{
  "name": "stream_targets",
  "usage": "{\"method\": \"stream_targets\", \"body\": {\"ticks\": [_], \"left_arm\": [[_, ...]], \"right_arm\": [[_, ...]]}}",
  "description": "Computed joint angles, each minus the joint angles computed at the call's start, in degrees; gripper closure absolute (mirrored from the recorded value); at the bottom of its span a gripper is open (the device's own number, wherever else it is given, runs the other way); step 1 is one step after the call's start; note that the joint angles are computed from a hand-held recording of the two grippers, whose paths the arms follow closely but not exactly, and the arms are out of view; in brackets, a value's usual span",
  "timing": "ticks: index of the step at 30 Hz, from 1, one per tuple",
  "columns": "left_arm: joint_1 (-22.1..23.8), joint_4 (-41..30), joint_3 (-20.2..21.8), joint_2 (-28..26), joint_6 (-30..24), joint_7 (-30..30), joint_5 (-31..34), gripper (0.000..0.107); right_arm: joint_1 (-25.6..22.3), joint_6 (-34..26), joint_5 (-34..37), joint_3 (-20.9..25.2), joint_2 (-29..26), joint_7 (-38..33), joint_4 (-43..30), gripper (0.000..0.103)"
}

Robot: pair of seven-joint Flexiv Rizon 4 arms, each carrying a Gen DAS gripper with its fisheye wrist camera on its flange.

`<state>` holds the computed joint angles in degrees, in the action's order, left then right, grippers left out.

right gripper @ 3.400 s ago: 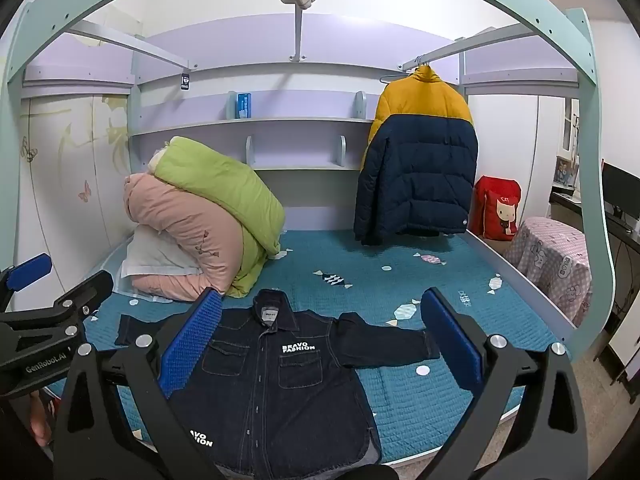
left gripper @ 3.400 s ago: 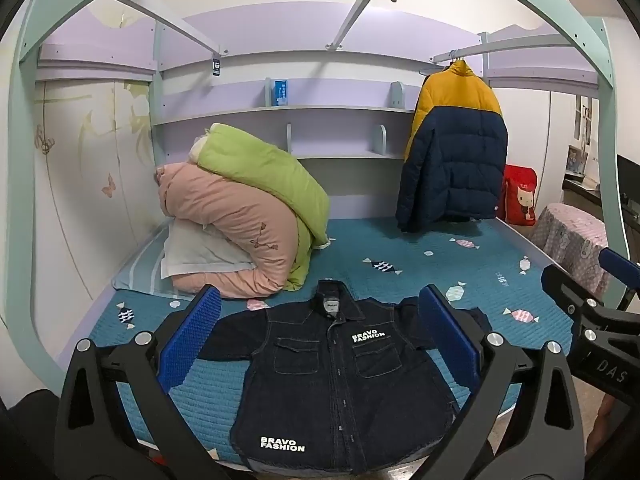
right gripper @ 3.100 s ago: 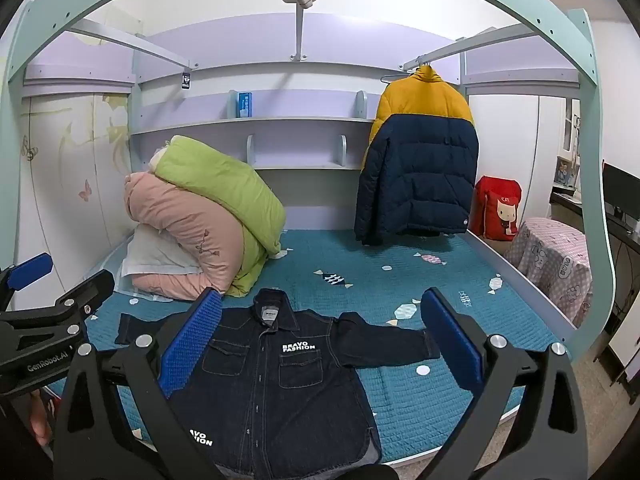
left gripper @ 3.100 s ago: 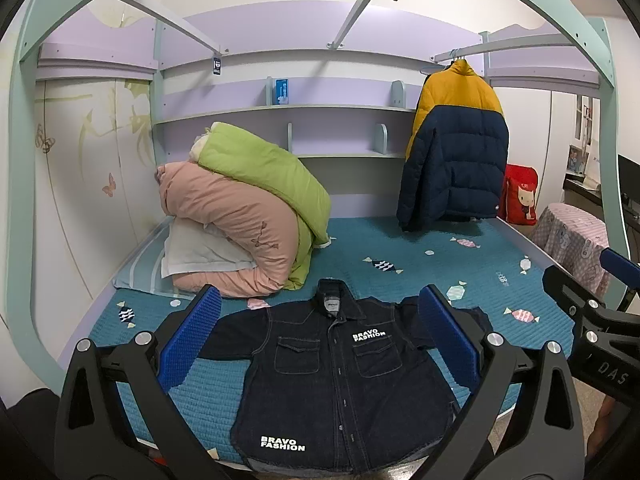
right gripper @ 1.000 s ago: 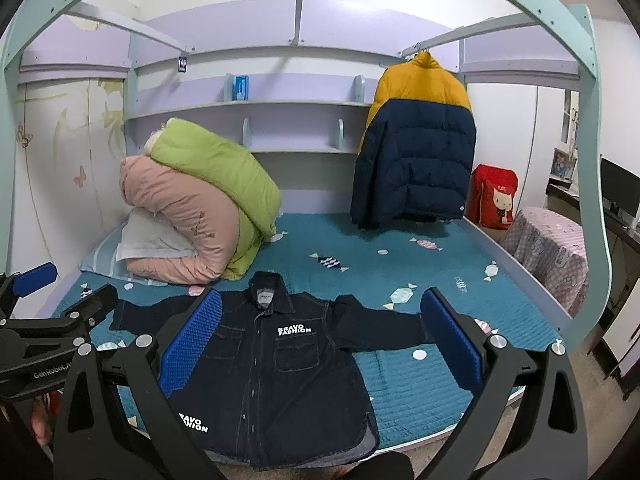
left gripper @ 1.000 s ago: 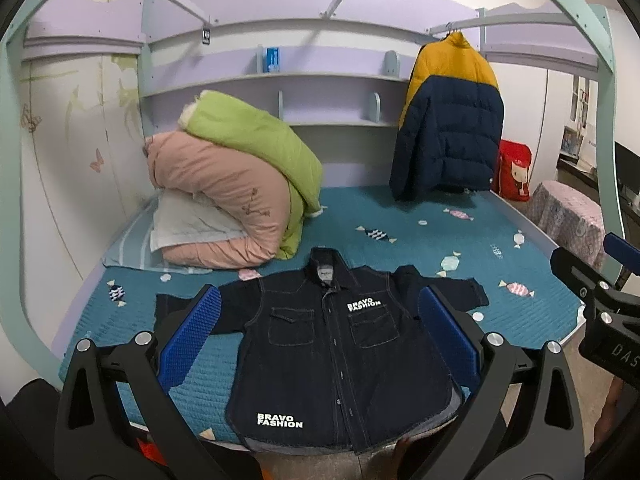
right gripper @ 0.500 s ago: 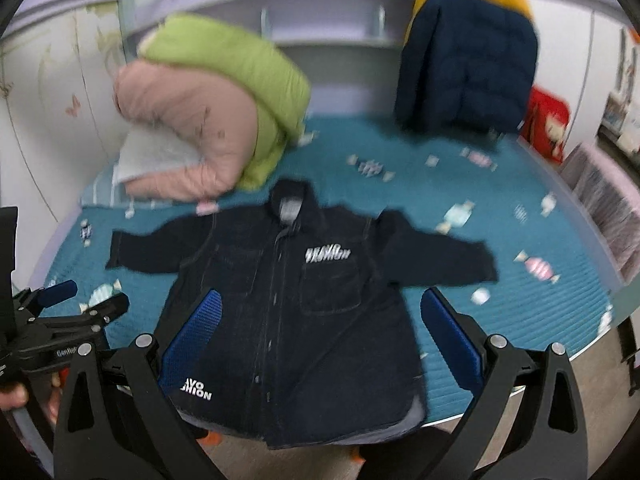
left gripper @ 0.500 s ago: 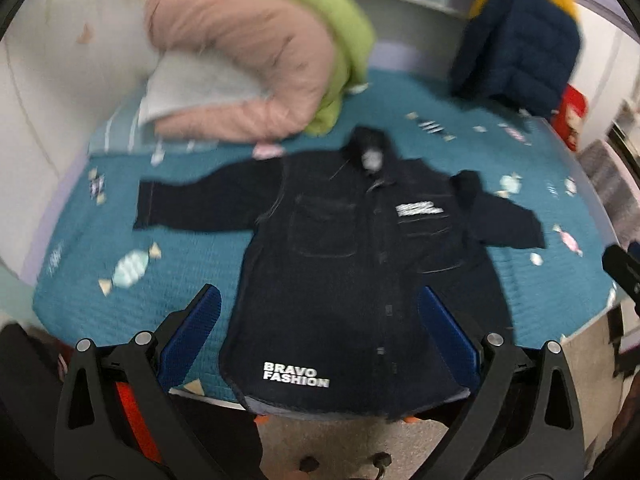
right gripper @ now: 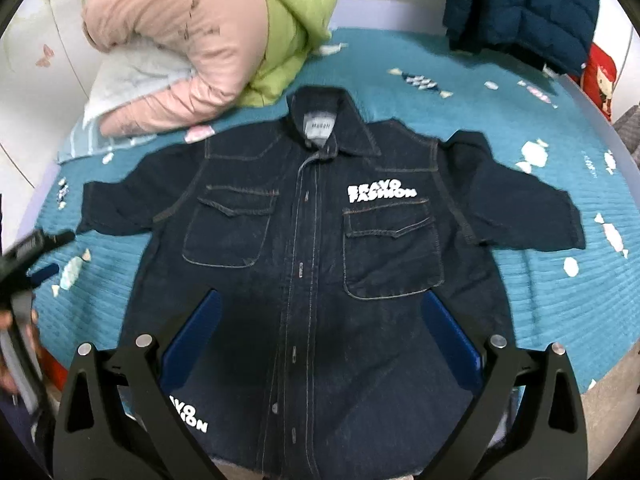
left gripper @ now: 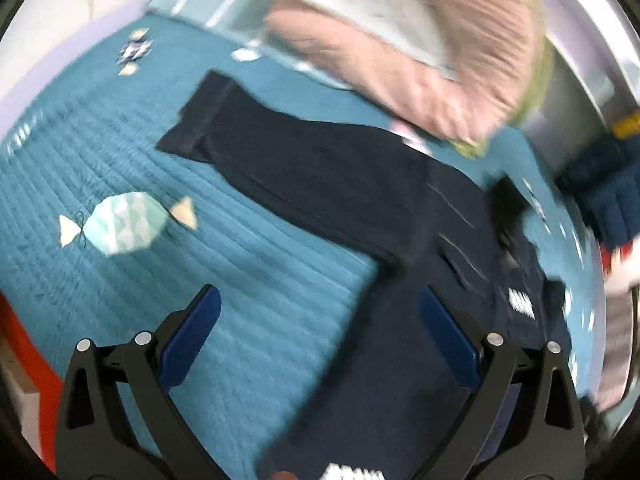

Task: Fold large clothes
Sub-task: 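Lower the left tool onto the sleeve cuff nearest it and grasp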

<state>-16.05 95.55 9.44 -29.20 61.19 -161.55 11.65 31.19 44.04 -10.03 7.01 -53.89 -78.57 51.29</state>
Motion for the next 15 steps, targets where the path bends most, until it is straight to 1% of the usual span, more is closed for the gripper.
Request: {"method": "stream_targets", "body": {"ticks": [1, 2, 3, 4, 5, 7, 9, 10, 11, 13, 15], "left_arm": [[2.58, 2.25, -0.50, -0.26, 3.40, 0.97, -1.70, 0.009], [3.56, 3.44, 0.07, -0.56, 6.05, 0.65, -1.92, 0.009], [4.03, 4.55, 1.61, -1.06, 8.90, -0.40, -1.68, 0.009], [4.63, 5.32, 2.18, -1.46, 10.40, -0.50, -2.26, 0.009], [6.23, 6.33, 1.95, -1.87, 11.11, -0.10, -4.13, 0.009], [8.06, 7.05, 2.28, -2.78, 11.12, 0.68, -6.74, 0.009], [12.36, 8.95, -1.03, -4.02, 15.94, 4.90, -10.86, 0.009], [12.75, 8.97, -0.87, -4.59, 16.07, 5.60, -11.76, 0.009], [12.43, 8.44, 0.07, -5.23, 14.88, 5.85, -12.58, 0.009], [13.63, 8.60, -0.81, -6.36, 15.60, 7.94, -15.18, 0.009], [12.41, 7.32, 1.34, -7.47, 14.48, 8.96, -15.63, 0.009]], "right_arm": [[0.00, -1.07, 0.06, 0.23, -1.41, -0.31, -1.88, 0.007], [-0.03, -1.84, 0.34, 0.51, -2.68, -0.66, -3.55, 0.007], [0.05, -2.08, 0.53, 0.48, -3.56, -0.77, -4.63, 0.007], [0.11, -2.37, 0.90, 0.62, -4.29, -0.88, -5.51, 0.007], [0.06, -3.02, 1.24, 0.80, -5.18, -1.25, -6.71, 0.007], [0.19, -3.66, 1.66, 0.68, -6.09, -1.63, -7.83, 0.007], [0.46, -4.80, 1.58, 0.39, -7.20, -2.47, -9.41, 0.007], [0.51, -5.41, 1.33, 0.06, -7.85, -3.09, -10.32, 0.007], [0.49, -5.29, 1.16, -0.47, -8.25, -3.16, -10.71, 0.007], [0.12, -5.05, 1.49, -0.70, -8.72, -3.15, -11.37, 0.007], [-0.41, -5.73, 1.95, -0.75, -9.77, -2.76, -13.20, 0.007]]}}
